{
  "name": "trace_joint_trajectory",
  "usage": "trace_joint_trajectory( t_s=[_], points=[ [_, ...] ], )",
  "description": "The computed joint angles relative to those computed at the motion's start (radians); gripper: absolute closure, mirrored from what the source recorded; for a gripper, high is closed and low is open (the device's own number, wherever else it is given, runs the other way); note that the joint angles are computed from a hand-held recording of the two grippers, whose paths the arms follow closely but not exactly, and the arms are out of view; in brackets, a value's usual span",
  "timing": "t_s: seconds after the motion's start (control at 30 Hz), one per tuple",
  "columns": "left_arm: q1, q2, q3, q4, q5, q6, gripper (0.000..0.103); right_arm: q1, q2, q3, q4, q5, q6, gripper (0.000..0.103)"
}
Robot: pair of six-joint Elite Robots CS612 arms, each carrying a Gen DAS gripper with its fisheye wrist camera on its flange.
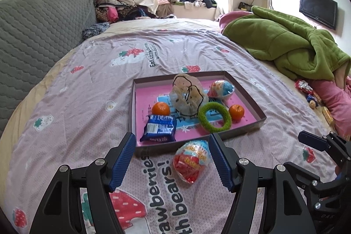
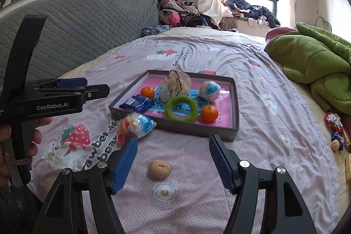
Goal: Organize objects
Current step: 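Withdraw both open grippers back from the tray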
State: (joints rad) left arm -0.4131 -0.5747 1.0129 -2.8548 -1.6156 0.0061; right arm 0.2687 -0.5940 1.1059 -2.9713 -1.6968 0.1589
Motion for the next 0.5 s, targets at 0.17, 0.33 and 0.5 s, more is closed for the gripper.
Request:
trace_joint_trajectory(
  t_s=[0.17, 0.33, 0.5],
  points=[
    [-0.003, 0.002, 0.016, -0.011, 0.006, 0.015, 0.033, 0.004, 0.002, 0.003, 0.011, 0.010, -0.003, 0.036],
    [-0.004, 0.008, 0.028, -0.023, 0.000, 0.043, 0.033, 0.007, 0.006, 0.006, 0.027, 0.013, -0.011, 0.036],
    [-0.006, 0.013, 0.032, -0.015, -0.011, 0.050, 0.033, 0.007, 0.009, 0.004, 0.042, 0.017, -0.008, 0.036]
  ],
)
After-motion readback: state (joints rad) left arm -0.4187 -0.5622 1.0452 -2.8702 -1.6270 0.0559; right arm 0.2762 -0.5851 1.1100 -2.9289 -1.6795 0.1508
